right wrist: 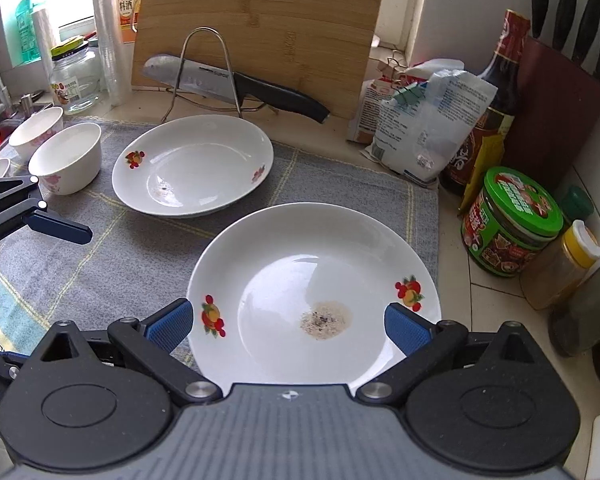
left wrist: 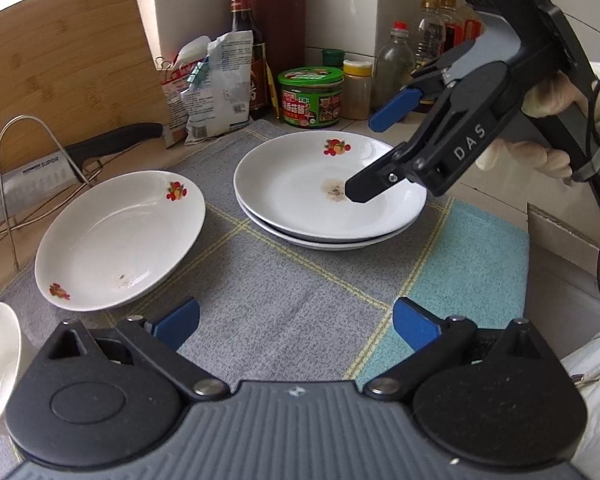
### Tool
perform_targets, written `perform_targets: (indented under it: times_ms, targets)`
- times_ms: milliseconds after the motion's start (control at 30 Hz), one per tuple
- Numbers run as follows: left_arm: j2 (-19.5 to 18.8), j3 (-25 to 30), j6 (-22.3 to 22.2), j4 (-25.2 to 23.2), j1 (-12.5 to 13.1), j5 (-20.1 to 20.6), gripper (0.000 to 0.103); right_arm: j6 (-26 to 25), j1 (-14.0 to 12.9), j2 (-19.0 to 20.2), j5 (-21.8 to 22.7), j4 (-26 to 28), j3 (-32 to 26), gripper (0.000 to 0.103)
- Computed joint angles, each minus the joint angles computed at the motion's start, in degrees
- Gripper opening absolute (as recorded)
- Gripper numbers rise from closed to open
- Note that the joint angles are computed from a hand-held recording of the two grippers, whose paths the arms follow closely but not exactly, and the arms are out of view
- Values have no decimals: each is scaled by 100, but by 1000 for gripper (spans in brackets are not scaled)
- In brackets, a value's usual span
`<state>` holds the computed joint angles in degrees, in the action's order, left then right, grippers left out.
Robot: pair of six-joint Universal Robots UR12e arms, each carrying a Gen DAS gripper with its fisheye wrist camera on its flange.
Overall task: Organize plates and bowls
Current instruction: 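Withdraw the right tool and move the left tool toward the deep plate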
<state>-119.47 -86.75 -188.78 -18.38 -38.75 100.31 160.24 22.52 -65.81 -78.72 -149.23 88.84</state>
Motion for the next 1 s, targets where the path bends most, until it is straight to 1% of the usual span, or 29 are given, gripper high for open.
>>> perform_targets:
  times_ms: [167, 267, 433, 533, 633, 700, 867, 1000]
  targets:
    - [191, -263, -441, -20, -76, 547, 102, 102, 177, -26, 64, -377, 123, 103]
    - [327, -488, -705, 45, -97, 739, 102, 121, 302, -17, 2, -582, 164, 103]
    - [521, -835, -1002, 121, -117, 1007, 102, 236, 535, -5, -93, -855, 243, 103]
    - [640, -1056, -1126, 258, -101, 1013, 102, 437, 666, 12, -173, -963, 275, 103]
    - [735, -1192, -1196, 273, -85, 1020, 102, 636, 784, 38, -308, -1028, 277, 103]
    - [789, -1261, -1224, 286, -69, 1009, 102, 689, 873, 48, -482, -1067, 289, 103]
    - [894, -1327, -1174, 118, -35, 1102, 102, 659, 980, 71, -751, -989, 303, 103]
    - [941, -1287, -1247, -129, 27, 1153, 102, 615, 967, 110, -639, -823, 250, 103]
